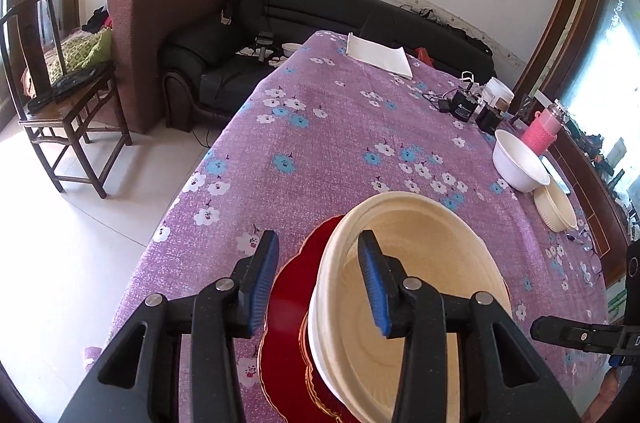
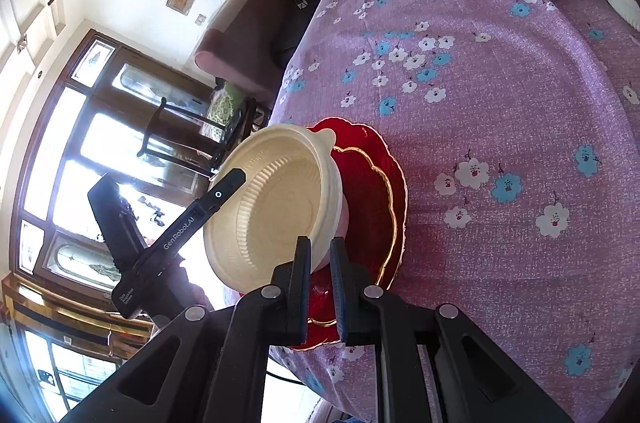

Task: Organize plates and bowls
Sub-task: 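Lower the beige bowl onto the white plate and open the left tool, then withdraw the left tool from the stack toward the white bowl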

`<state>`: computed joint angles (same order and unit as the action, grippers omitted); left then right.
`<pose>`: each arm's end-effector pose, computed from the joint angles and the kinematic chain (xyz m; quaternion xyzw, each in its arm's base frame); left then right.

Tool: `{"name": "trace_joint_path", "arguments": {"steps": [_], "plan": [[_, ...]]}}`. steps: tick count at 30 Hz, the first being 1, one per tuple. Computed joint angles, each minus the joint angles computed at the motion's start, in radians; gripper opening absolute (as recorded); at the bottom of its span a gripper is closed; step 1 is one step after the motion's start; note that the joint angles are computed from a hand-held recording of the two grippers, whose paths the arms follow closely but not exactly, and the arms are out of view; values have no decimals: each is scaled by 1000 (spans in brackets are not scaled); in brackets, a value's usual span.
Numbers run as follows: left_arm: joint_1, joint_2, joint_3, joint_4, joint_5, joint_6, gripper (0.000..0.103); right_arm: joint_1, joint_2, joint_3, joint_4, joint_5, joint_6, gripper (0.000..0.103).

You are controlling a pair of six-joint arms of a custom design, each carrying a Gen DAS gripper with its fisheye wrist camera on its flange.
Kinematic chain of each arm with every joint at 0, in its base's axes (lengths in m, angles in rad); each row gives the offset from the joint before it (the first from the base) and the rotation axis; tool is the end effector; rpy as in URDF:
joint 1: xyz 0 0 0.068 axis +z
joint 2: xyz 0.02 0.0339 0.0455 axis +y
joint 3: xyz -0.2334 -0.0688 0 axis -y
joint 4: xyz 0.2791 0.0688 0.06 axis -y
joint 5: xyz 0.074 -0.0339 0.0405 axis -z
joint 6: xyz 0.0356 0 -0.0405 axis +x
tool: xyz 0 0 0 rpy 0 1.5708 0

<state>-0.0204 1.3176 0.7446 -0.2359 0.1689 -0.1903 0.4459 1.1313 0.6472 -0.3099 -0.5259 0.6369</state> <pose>0.3037 -0.0122 0.1596 -0.0472 0.9243 -0.1168 0.3602 0.2351 0.1322 0.1732 -0.0128 0.8990 0.3946 0.1894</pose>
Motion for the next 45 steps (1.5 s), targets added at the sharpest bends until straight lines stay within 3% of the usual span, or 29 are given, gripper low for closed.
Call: {"name": "trace_joint_path", "arguments": {"steps": [6, 13, 22, 32, 38, 45], "plan": [[-9, 30, 18, -20, 28, 28, 40, -12, -23, -13, -3, -7, 1, 12], [24, -45, -10, -26, 50, 16, 44, -38, -50, -28, -7, -22, -6, 12], [16, -64, -19, 1, -68, 5, 44, -48, -77, -43, -9, -24, -4, 12], [20, -162, -50, -11, -31, -22, 46, -118, -135, -69, -27, -51, -20, 12], [-79, -230, -57, -39, -45, -16, 53, -193, -170, -95, -44, -71, -55, 12], [-224, -203, -14, -55, -50, -26, 60, -299, -219, -127, -99, -60, -121, 12]]}}
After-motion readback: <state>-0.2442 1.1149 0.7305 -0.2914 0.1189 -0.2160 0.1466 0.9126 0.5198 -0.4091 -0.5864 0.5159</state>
